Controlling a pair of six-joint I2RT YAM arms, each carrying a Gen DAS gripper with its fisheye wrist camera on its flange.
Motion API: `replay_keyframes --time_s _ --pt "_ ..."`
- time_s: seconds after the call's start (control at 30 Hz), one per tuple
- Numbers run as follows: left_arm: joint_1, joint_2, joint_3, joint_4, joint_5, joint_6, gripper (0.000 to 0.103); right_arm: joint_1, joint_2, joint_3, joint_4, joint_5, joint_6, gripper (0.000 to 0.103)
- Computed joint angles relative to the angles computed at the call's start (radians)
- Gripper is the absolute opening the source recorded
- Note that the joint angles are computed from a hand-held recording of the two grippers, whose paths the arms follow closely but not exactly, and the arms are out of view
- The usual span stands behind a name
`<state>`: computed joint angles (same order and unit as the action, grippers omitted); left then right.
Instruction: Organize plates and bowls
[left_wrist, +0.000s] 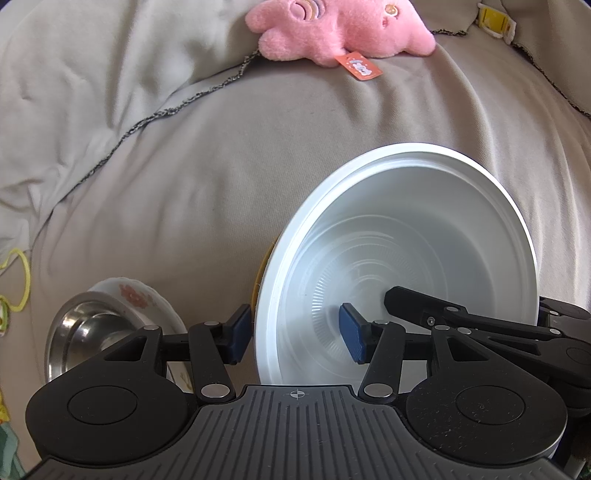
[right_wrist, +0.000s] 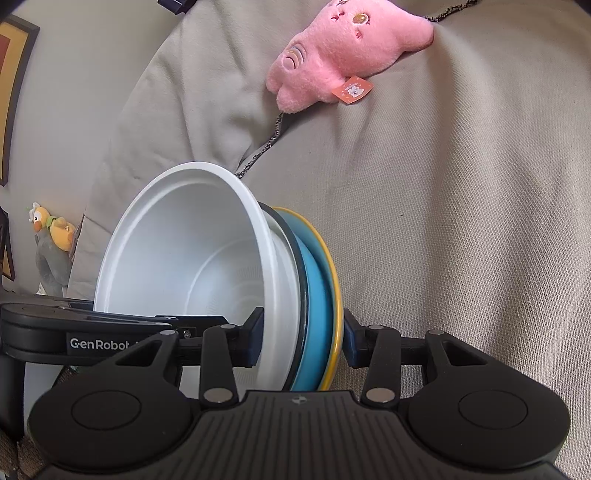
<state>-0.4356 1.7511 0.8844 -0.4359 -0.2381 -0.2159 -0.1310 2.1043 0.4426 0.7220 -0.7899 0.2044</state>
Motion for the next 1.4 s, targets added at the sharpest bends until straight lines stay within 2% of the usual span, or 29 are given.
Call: replay_keyframes --time_s 0.4,0.73,1.1,1.4 --pt "0.002 -0.012 -0.039 0.056 0.013 0.035 0.055 0.016 -0.022 -0.018 0.010 0.028 0.011 0.043" --pt "0.015 -0.014 -0.040 0.053 0.029 0.055 0.055 0.024 -0.024 -0.025 0.015 0.036 -0.010 0.043" --pt "-0.002 0.003 -0.014 0.020 0.007 0.012 0.055 0.009 0.016 -0.001 0.004 0.006 0.020 0.043" --pt "0.019 -0.005 -0.030 0.039 0.041 0.047 0.055 0.035 -0.016 -0.022 0.016 0.050 0.023 0.044"
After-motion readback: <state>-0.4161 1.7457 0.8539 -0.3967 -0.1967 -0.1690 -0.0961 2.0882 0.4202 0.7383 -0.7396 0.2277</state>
